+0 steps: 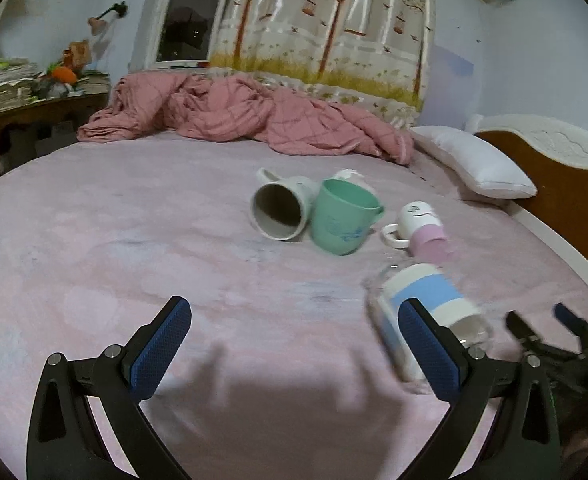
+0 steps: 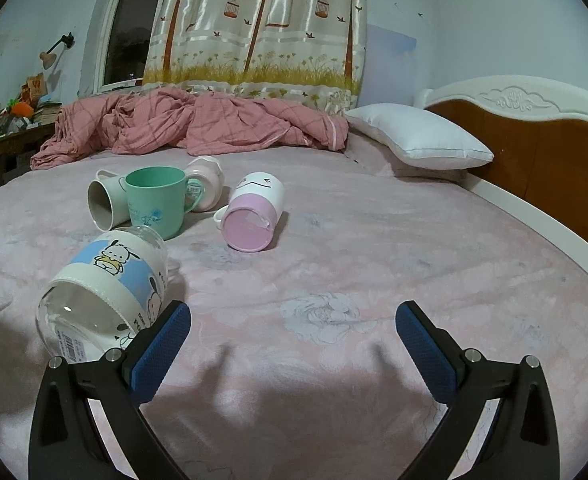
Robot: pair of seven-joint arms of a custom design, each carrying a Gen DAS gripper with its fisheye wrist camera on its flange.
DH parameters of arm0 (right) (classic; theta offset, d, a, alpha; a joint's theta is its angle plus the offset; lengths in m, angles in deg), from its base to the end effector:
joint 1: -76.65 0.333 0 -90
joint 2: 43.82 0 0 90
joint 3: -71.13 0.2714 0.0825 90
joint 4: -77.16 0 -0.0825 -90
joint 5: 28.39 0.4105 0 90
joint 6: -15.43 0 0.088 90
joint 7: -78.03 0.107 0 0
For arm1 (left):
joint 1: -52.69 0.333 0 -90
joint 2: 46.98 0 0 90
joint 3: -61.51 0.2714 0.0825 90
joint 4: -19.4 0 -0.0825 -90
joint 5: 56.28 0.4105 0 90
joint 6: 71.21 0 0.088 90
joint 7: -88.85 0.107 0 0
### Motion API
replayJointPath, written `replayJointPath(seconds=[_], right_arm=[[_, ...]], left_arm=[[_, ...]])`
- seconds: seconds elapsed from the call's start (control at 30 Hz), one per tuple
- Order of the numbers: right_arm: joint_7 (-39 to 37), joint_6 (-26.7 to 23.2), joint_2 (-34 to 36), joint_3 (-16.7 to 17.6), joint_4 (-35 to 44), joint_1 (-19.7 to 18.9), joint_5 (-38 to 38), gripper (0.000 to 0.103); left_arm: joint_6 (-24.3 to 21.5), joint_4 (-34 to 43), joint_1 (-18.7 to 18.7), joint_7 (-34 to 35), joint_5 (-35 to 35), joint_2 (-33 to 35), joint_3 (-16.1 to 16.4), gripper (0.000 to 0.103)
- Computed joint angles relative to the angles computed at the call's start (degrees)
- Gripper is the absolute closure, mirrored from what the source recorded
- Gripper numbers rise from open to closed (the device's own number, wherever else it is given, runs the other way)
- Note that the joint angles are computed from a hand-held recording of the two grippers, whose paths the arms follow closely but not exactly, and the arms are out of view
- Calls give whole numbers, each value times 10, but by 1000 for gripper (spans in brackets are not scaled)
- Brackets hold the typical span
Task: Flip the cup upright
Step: 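Open the right tool and grasp the jar sleeve with the left tool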
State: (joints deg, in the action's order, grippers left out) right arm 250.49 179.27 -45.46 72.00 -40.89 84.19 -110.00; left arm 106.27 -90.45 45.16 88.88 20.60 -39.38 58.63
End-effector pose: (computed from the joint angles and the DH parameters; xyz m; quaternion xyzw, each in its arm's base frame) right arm 0.5822 0.1409 0.4485 -0.5929 0.6166 -0.4168 0.3075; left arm 0.6022 -0.1920 0.4414 -0.6290 0.5823 -0.4220 0.2953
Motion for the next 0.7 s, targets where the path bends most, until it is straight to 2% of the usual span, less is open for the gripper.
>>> replayJointPath(seconds=[0.07,0.13,0.23,0.27,0.4,0.5,0.6,0.7], right_arm=[[3,0,-1,0,0,0,-2,0],[10,1,0,-1,1,-1,-4,0],[26,3,2,-3,3,-4,-4,0],[31,1,1,-4,1,-4,-4,0],[29,11,1,-8,-4,-10,36,0],[13,15,5,-11,-4,-13,71,0],[24,16,5,-11,-6,-15,71,0],[15,13,6,-10,-7,-14,76,0]], left_arm=[[-14,-2,1,86,-68,-5,-16,0],[-15,-1,5,194,-170,-3,-33,0],[-41,14,35,425,-418,10,-94,0],[-56,27,45,478,-483,18,-113,0],[-160,117,53,580,-649,66,-149,0],[-196,161,34,603,-680,93,-140,0],[-232,199,14,621,-698,115,-124,0],[-273,243,17,675,-768,144,-133,0]])
